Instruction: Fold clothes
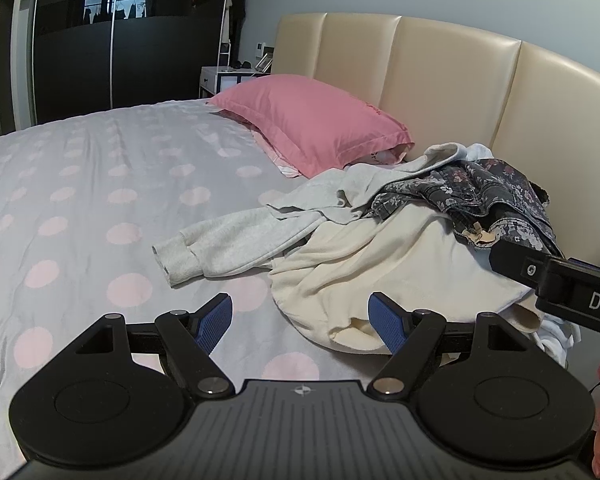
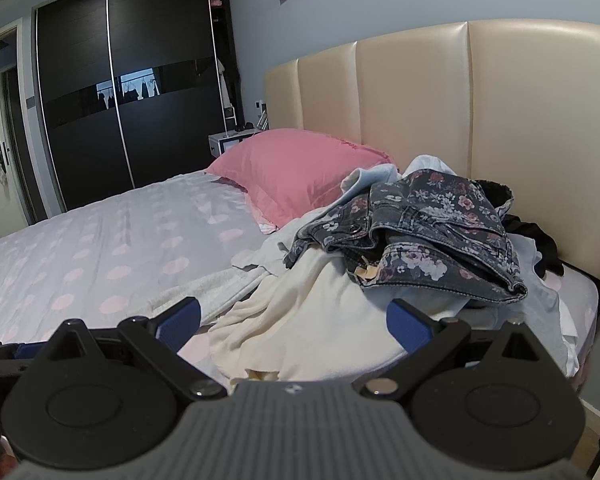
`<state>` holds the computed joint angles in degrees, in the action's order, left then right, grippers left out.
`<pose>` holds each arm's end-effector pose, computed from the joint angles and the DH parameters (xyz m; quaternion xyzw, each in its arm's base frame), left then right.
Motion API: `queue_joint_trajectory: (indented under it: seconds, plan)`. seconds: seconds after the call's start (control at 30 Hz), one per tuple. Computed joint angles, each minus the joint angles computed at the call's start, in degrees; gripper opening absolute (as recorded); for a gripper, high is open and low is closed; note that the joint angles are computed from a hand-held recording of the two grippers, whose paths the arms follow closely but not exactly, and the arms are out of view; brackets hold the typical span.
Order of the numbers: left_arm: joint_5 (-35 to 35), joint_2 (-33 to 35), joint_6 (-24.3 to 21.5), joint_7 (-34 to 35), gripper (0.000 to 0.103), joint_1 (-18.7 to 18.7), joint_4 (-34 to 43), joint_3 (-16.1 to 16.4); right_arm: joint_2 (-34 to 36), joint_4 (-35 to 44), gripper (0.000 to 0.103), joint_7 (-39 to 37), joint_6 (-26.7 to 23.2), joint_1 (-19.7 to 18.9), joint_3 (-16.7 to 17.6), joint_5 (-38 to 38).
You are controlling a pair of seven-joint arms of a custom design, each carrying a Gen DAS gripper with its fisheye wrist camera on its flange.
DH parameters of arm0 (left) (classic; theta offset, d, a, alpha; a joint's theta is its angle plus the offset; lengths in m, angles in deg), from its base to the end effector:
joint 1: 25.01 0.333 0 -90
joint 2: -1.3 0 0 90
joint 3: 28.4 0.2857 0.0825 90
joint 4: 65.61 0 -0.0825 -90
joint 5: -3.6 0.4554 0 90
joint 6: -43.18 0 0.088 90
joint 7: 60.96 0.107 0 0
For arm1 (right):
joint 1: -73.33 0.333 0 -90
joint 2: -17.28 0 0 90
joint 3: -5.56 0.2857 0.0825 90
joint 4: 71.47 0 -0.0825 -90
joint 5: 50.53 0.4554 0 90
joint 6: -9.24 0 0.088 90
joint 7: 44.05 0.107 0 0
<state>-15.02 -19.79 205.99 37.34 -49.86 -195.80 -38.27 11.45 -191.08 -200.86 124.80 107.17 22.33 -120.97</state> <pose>0.4737 -0.3171 0.5610 -0.4512 0.7677 -0.4237 0.1657 0.4281 0.4383 0.4478 -0.4263 0.7290 -0.4240 0.3271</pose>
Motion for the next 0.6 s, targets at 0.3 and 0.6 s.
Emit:
queue_joint_trajectory:
  seconds: [0.3, 0.6]
  plan:
    - [0.2, 0.1, -0.9, -0.1, 0.075, 0.3, 0.4, 0.2, -0.5, -0.8, 0.1, 0.6, 2.9, -0.4, -0.3, -0.1]
    - [-0.2, -1.7, -6.3, 2.7, 0.075, 2.2, 0.3, 2.0, 0.3, 1.3, 0.094, -6.9, 8.9, -1.8, -1.1, 0.5]
